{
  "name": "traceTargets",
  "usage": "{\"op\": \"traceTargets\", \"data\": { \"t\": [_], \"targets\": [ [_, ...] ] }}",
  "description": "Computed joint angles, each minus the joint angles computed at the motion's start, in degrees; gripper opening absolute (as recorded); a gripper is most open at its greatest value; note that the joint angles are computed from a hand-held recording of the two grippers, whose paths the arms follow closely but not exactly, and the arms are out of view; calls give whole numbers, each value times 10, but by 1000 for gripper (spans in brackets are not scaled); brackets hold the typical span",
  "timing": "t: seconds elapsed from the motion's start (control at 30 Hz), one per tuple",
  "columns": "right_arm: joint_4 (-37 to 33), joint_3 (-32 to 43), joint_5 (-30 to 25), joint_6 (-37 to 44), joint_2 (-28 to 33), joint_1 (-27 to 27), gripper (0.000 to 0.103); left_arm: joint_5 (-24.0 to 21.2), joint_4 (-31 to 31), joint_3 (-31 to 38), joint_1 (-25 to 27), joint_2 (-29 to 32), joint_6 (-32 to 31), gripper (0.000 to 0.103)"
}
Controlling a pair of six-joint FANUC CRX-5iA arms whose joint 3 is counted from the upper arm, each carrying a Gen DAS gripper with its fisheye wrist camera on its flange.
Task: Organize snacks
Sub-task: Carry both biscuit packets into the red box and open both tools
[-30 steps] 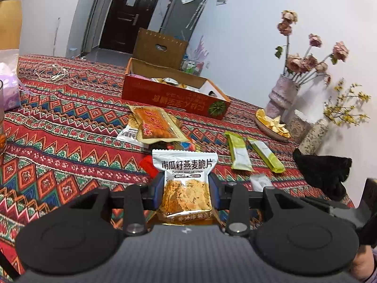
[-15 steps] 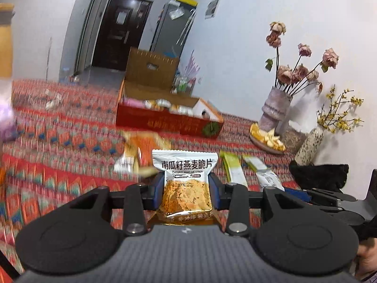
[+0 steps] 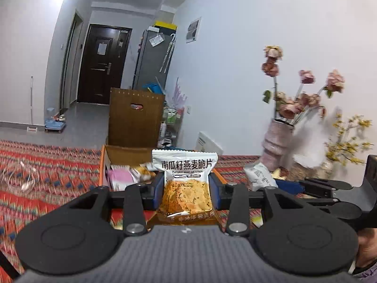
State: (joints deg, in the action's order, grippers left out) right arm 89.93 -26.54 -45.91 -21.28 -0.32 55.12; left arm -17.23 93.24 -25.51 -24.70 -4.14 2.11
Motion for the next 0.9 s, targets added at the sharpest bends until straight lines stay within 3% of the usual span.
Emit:
{"op": "traceTargets", "data": {
  "t": [0.13,0.23,0.4,0.47,0.57,0.67,0.8,0.9],
  "targets": [
    [50,27,82,-18,22,-80,40,4,7,77,-1,77,1,40],
    [76,60,135,-28,56,-133,40,-8,-39,147,10,146,55,40],
    [88,117,209,-56,123,-208,40,-26,-207,285,36,273,217,40],
    [67,146,234,-57,157,-231,40,-36,-314,347,47,321,319,40],
    [-54,198,233,30,210,-230,40,-84,-440,443,64,389,453,40],
    [-196,260,212,147,258,-218,40,-103,-522,503,67,431,523,43],
    [-292,320,184,240,298,-205,42,-110,-564,523,74,446,552,55],
    [-298,322,196,239,305,-207,43,-107,-529,509,76,446,528,65]
  ]
}}
